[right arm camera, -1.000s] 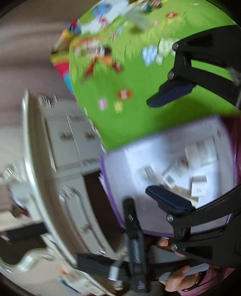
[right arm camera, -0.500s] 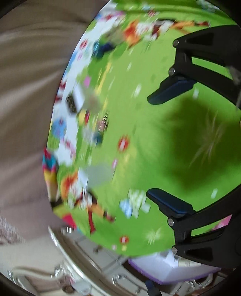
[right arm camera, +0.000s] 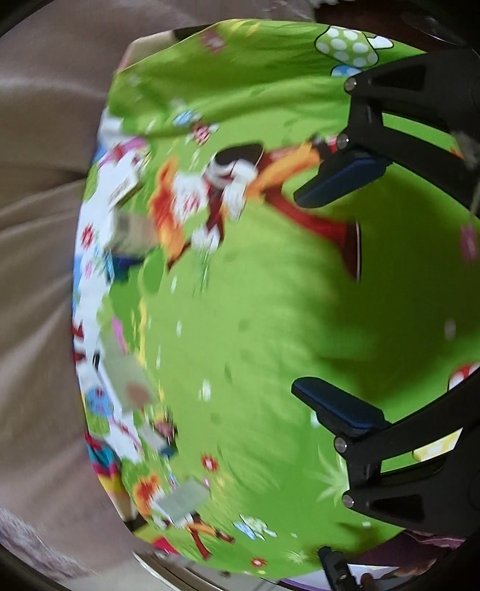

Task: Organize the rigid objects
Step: 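Move both open tools back over the play mat, then grasp the white printed medicine box on the mat with the right tool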

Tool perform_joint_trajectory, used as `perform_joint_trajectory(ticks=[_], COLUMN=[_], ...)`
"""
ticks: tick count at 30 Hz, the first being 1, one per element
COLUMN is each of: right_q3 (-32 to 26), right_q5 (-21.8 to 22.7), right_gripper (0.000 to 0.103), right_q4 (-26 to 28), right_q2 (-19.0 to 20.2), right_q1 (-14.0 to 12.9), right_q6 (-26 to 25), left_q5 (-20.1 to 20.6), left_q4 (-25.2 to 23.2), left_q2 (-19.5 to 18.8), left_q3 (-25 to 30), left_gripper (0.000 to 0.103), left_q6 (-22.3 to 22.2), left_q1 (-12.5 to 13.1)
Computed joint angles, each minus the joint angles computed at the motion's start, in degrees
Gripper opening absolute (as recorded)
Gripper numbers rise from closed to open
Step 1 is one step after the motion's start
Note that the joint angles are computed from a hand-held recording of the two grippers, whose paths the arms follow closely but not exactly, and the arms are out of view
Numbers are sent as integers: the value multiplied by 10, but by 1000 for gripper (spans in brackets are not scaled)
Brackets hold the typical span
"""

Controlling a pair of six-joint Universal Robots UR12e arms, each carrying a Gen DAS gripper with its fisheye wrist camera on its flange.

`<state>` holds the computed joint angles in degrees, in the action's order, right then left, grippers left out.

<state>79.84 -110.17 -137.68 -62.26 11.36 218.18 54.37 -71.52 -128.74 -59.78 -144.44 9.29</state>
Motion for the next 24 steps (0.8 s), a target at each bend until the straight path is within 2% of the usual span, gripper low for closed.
perform_joint_trajectory(ticks=[3,5,9,16,22,24], right_q3=[11,16,-3,-90,-153,-187], right_q5=[3,25,27,32,42,38], right_gripper=[94,94,94,94,94,94], right_q4=[3,-14,-16,8,-50,-44], right_q2=[-5,-4,14,73,107,124], right_q1=[-12,-25,-42,-78,-98,-102], right_q6=[15,21,21,19,0,-22], left_q5=[5,13,22,28,26,37], left_q4=[-6,11,12,1,13,23], left_q2=[-4,-5,-10,-13,-14,-12], left_q3=[7,6,14,22,22,18], left_gripper=[103,103,103,103,103,103], left_q6=[11,6,4,4,-30,-29], left_q1=[-5,-8,-10,-11,-12,-15])
